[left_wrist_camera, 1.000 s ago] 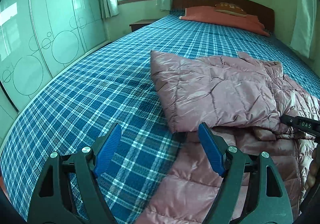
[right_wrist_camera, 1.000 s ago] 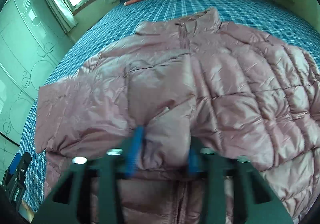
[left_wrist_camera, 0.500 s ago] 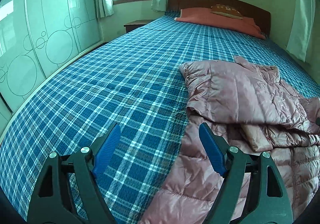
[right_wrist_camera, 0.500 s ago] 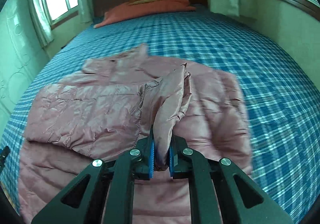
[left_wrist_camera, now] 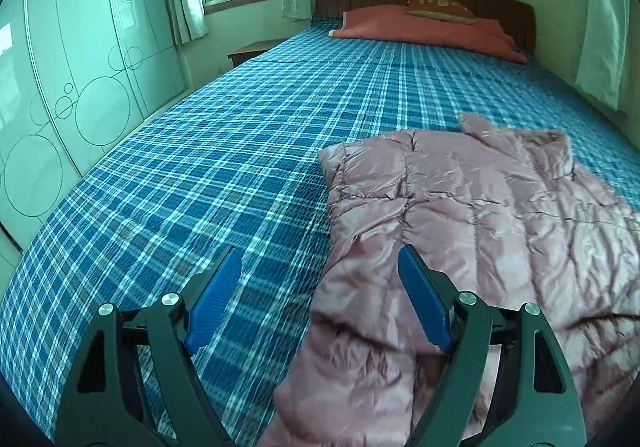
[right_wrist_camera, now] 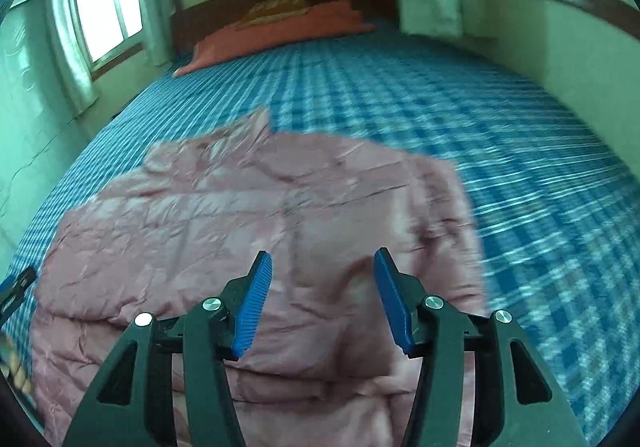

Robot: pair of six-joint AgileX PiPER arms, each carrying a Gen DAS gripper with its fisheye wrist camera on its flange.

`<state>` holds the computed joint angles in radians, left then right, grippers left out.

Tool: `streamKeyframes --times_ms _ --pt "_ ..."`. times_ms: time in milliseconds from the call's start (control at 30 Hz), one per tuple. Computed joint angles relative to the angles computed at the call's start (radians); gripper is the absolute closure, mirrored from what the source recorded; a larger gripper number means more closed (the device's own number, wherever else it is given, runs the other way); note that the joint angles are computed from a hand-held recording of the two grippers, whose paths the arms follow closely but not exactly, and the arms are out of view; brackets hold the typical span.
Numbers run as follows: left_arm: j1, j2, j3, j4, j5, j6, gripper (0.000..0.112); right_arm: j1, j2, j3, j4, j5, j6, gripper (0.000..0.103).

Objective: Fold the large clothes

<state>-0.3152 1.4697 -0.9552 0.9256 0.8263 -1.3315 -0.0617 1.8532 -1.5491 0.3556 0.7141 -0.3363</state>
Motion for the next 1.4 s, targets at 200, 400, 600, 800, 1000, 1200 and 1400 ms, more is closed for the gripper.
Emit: streamKeyframes --times_ms 200,400,600,800,1000,1200,1400 --pt "0.075 0.101 -0.042 -0.129 -0.032 0.151 0.035 0.044 0.042 -0.054 -0.109 0.045 0.059 0.049" --pt "0.027 0.047 -0.082 0.002 0.014 0.026 0.035 0.045 0.144 -0.27 -0.11 0.064 0.107 0.049" --pt "0.114 0.236 -0.209 -0.179 -0.022 0.217 0.034 0.058 0.268 -0.381 -0.194 0.131 0.153 0.048" --pt "0.13 0.161 -0.109 -0.147 -0.087 0.106 0.033 0.034 0.064 -0.033 -0.137 -0.022 0.071 0.046" --pt "0.164 0.096 -0.092 -0.276 -0.095 0.237 0.033 -0.03 -0.023 0.03 0.022 0.03 -0.047 0.045" --pt "0.143 -0.206 0.144 -0.318 -0.063 0.254 0.033 -0.198 -0.223 0.234 0.12 0.083 -0.227 0.043" --pt "0.245 -0.62 0.374 -0.569 0.072 0.42 0.033 -0.505 -0.356 0.385 0.173 0.218 -0.409 0.043"
